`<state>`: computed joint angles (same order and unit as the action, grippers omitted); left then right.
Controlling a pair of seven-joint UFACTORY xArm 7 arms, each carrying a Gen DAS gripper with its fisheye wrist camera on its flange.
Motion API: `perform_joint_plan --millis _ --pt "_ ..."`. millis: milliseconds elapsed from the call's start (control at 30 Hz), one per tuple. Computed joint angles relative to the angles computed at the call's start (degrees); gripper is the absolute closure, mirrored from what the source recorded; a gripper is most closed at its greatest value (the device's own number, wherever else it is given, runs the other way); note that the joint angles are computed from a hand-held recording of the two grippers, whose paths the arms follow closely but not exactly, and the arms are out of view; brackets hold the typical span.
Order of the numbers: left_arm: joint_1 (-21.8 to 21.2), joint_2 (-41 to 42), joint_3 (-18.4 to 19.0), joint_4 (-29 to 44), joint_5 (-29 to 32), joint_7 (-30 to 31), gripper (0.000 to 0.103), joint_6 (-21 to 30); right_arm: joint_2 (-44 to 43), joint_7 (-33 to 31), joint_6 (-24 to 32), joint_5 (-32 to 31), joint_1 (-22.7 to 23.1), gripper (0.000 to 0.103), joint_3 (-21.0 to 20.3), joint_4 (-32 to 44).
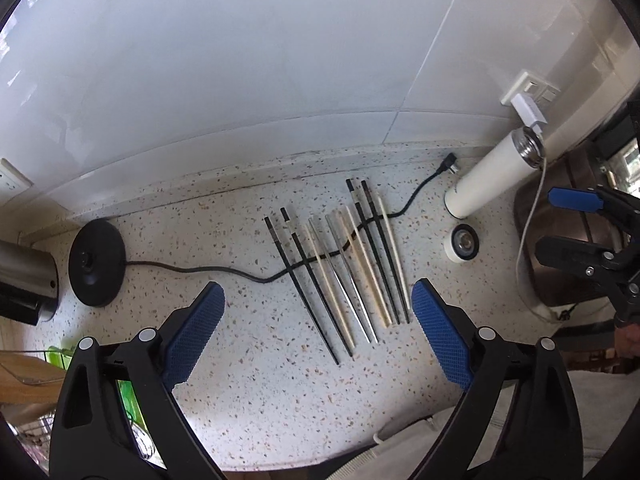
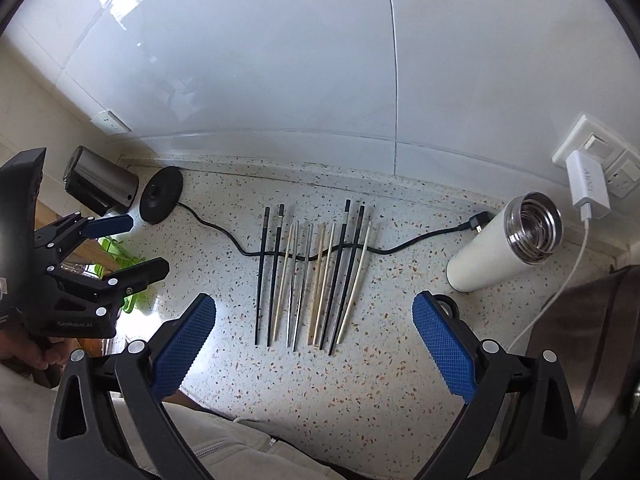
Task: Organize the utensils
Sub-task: 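Lower both tools toward the row of chopsticks on the counter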
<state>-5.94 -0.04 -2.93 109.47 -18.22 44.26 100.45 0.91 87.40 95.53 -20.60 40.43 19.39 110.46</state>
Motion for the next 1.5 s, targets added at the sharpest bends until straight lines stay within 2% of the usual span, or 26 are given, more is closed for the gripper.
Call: perform_joint_plan --millis 100,200,233,267,333,400,467,600,700,867,967,1033,1333,1400,1500 --pt "-0.85 2.34 -0.82 -0.78 2.43 -2.78 0.02 -2.4 -2.84 -2.18 -4.28 3.96 -2.89 0.01 -1.9 -6.92" --pt "-1.8 4.13 -1.49 -2.01 5.02 -5.33 0.022 -5.43 -6.25 -3.29 -9.73 8.59 -6.47 0.017 -3.21 -15.21" --pt "-2.01 4.64 -1.63 -2.6 5.27 -5.69 0.022 -6.44 -7.37 -3.59 -11.55 10.06 -7.66 0.022 -3.55 -18.04" --pt "-2.3 5.16 -1.8 -3.31 5.9 -6.23 0.023 -7.66 -7.83 -3.58 -12.52 11.34 -8.75 0.033 -3.67 -19.92" --pt "-2.9 6.64 -2.05 -4.39 7.56 -7.68 0.028 -9.52 -9.07 -3.69 -15.18 13.92 -10.73 0.039 -4.07 -24.25" --pt "-3.48 8.36 -2.2 -5.08 9.07 -9.87 0.041 -10.72 -10.12 -4.38 -18.82 16.08 -12.37 0.043 -4.46 -28.31" --pt "-3.56 10.46 -2.34 -4.8 8.58 -11.19 0.044 -10.03 -10.21 -5.09 -20.9 17.66 -13.73 0.044 -4.71 -30.98" --pt "-4.45 11.9 -2.66 -7.6 10.35 -12.93 0.052 -12.86 -10.43 -5.71 -25.06 20.27 -15.78 0.051 -5.35 -35.87" --pt "-5.04 13.0 -2.83 -8.6 11.41 -14.26 0.053 -14.18 -10.54 -6.45 -29.27 22.56 -16.88 0.061 -6.01 -39.36" --pt "-5.71 14.78 -3.05 -8.95 12.15 -15.78 0.056 -15.91 -9.28 -7.59 -32.22 23.78 -17.97 0.065 -6.43 -41.13" --pt "-5.88 16.03 -3.08 -8.71 12.25 -16.98 0.056 -16.34 -7.66 -8.01 -31.95 24.09 -18.34 0.067 -6.69 -40.42" --pt "-6.17 16.48 -3.2 -9.04 12.77 -17.1 0.057 -16.88 -6.59 -8.3 -31.55 24.16 -18.47 0.075 -6.9 -39.86" --pt "-6.61 18.26 -3.39 -9.2 12.71 -19.01 0.069 -17.56 -4.4 -8.71 -32.93 24.91 -18.75 0.081 -7.66 -39.89" --pt "-6.68 19.06 -3.51 -8.22 12.5 -19.14 0.073 -16.98 -3.88 -8.93 -33.34 25.11 -18.82 0.082 -7.83 -39.76" --pt "-6.71 21.15 -3.52 -5.54 11.74 -20.33 0.075 -15.61 -3.93 -9.75 -34.33 25.29 -19.11 0.085 -8.23 -40.5"
